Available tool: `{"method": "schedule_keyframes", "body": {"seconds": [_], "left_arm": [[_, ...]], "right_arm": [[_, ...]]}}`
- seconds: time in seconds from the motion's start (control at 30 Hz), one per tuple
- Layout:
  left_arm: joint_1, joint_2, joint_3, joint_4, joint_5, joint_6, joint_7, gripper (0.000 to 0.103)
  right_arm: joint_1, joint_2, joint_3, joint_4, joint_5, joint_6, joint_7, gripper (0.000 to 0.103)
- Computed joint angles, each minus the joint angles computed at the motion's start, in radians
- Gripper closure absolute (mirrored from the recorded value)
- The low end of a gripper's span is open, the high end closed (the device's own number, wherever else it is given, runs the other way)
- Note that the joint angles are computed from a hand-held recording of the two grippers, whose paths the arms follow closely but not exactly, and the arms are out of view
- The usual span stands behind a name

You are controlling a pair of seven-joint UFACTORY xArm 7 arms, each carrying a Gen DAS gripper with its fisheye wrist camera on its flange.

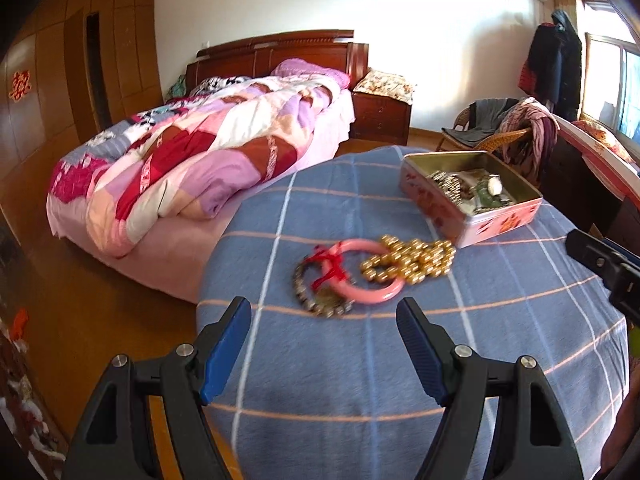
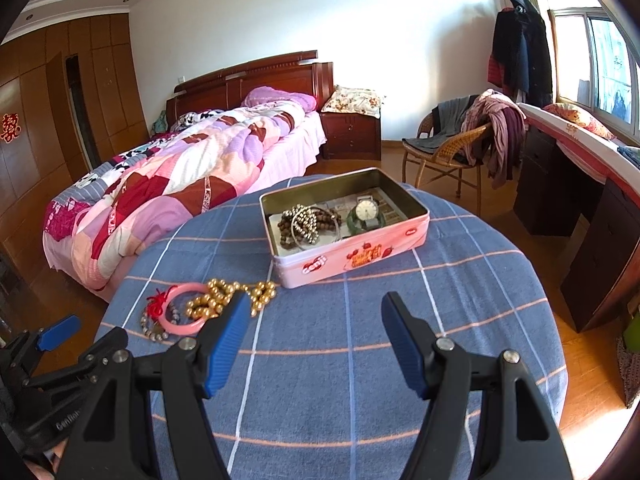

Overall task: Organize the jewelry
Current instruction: 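Grasp the red tassel ornament with the left tool while the right tool grasps the gold bead necklace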

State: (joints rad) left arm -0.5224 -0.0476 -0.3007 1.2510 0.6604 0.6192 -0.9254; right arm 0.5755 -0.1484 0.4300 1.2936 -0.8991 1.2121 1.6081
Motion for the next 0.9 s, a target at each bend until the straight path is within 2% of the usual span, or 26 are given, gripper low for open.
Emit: {"method": "schedule_keyframes", "body": {"seconds": [0.1,0.33,0.4,0.43,0.47,0.5,0.57,0.73,0.77,0.8,0.87,0.9], "left_arm": [[0.013,-0.012,0.008,-0.024,0.004,0.008,-0.012,0.028],[0.041,0.011,0.031,-0.027,-0.077,-0.054,0.05,0.03],[0.038,0.038,0.032,0.004,-0.064,-0.075,0.071,0.03],[0.034,0.057,0.033,0.025,-0.053,-0.083,0.081,0.035],[0.027,0.083,0.035,0.051,-0.05,-0.093,0.103,0.047],[0.019,0.105,0.04,0.075,-0.067,-0.091,0.134,0.051],[0.001,0.169,0.049,0.136,-0.116,-0.092,0.2,0.051],[-0.073,0.274,0.103,0.249,-0.103,-0.005,0.224,0.052],[-0.072,0.285,0.103,0.263,-0.143,0.011,0.256,0.068],[-0.062,0.291,0.1,0.266,-0.197,0.004,0.291,0.079],[-0.046,0.283,0.103,0.246,-0.273,-0.038,0.33,0.095],[-0.047,0.278,0.109,0.24,-0.281,-0.052,0.343,0.097]], "right_arm": [[0.003,0.014,-0.004,0.002,0.003,-0.027,-0.014,0.032],[0.016,0.046,-0.025,0.012,0.015,-0.065,-0.047,0.032],[0.017,0.051,-0.035,0.009,0.025,-0.074,-0.047,0.032],[0.015,0.049,-0.042,0.003,0.036,-0.09,-0.044,0.032],[0.012,0.05,-0.048,0.0,0.045,-0.104,-0.042,0.032],[0.011,0.05,-0.051,-0.003,0.052,-0.111,-0.042,0.032],[0.008,0.052,-0.055,-0.005,0.06,-0.115,-0.05,0.032],[0.005,0.048,-0.058,-0.01,0.071,-0.107,-0.062,0.032],[0.003,0.047,-0.06,-0.013,0.074,-0.111,-0.061,0.032],[0.0,0.044,-0.062,-0.017,0.079,-0.118,-0.062,0.032],[-0.008,0.042,-0.066,-0.025,0.089,-0.132,-0.06,0.032],[-0.012,0.041,-0.069,-0.029,0.097,-0.145,-0.06,0.032]]}}
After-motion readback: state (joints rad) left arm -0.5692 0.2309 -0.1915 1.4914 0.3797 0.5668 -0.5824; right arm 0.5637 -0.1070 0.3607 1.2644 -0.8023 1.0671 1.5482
